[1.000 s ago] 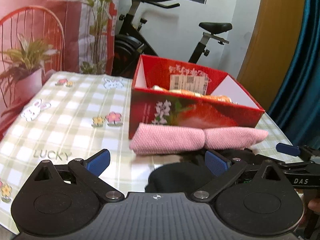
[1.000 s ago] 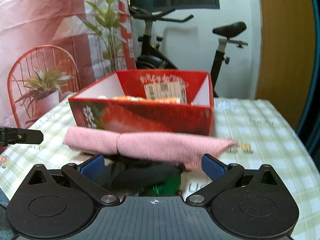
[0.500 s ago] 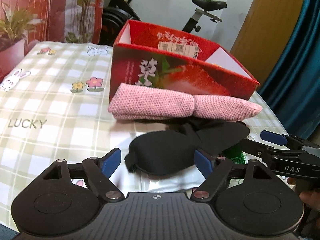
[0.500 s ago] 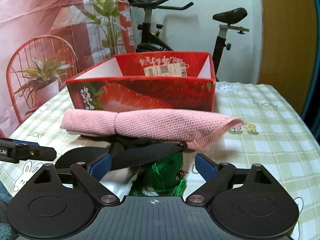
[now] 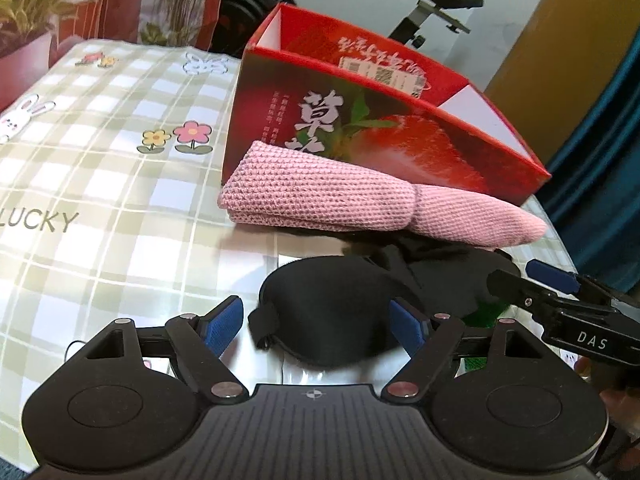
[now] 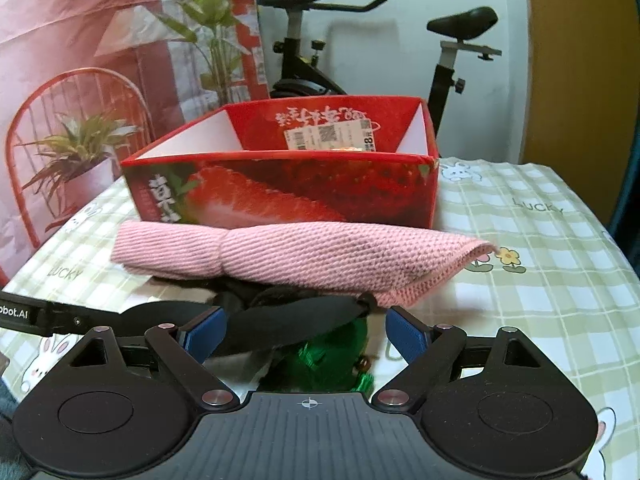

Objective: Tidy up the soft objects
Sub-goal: 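Close both grippers on the black eye mask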

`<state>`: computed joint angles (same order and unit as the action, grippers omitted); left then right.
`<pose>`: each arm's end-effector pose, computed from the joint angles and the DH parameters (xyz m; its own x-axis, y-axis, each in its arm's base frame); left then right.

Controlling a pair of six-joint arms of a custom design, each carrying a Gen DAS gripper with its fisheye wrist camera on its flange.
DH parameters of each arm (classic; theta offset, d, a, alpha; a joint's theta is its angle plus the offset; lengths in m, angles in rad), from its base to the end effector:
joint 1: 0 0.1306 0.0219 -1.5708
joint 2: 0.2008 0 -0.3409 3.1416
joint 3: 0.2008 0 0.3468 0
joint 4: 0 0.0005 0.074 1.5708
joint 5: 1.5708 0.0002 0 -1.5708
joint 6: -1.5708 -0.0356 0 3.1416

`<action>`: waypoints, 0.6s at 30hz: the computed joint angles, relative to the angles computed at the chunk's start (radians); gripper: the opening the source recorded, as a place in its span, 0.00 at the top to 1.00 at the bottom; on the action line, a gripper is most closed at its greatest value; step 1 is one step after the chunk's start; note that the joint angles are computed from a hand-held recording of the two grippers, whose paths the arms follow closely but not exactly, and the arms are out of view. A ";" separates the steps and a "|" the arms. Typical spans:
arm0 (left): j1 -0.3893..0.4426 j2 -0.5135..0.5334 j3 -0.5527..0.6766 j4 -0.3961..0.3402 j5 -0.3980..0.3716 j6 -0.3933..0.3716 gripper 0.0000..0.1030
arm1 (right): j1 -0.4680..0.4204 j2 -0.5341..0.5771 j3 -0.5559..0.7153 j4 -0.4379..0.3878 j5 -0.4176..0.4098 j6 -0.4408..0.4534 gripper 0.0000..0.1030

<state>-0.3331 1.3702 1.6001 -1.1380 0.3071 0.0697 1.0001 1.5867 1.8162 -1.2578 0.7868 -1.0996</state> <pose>0.3988 -0.1499 0.4653 -0.7771 0.1987 -0.5972 0.4344 0.8559 -0.2806 0.2831 0.3933 0.4574 -0.5635 0.2868 -0.7747 0.2322 0.9550 0.1847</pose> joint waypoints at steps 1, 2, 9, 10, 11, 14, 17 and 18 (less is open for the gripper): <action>-0.001 0.014 0.010 -0.006 -0.002 0.007 0.21 | -0.007 0.004 0.002 0.000 -0.005 0.009 0.18; 0.000 0.025 0.016 -0.009 0.002 0.014 0.21 | -0.014 0.009 0.005 -0.002 -0.014 0.018 0.18; 0.016 0.032 -0.003 -0.001 0.039 0.044 0.43 | -0.012 0.025 -0.010 0.008 -0.070 0.051 0.32; 0.019 0.032 -0.007 0.001 0.043 0.048 0.44 | -0.008 0.024 -0.015 0.009 -0.071 0.052 0.33; 0.023 0.031 -0.010 0.002 0.049 0.053 0.44 | -0.005 0.021 -0.022 0.015 -0.071 0.053 0.35; 0.029 0.029 -0.021 0.008 0.057 0.057 0.44 | 0.007 0.025 -0.021 0.010 -0.057 0.062 0.36; 0.029 0.032 -0.026 0.012 0.058 0.056 0.44 | 0.015 0.029 -0.019 0.003 -0.051 0.069 0.36; 0.029 0.034 -0.026 0.013 0.058 0.057 0.44 | 0.016 0.027 -0.022 0.005 -0.055 0.068 0.36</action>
<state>-0.3045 1.4039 1.5737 -1.1255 0.3655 0.1271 1.0160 1.6140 1.7942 -1.2533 0.7323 -1.0312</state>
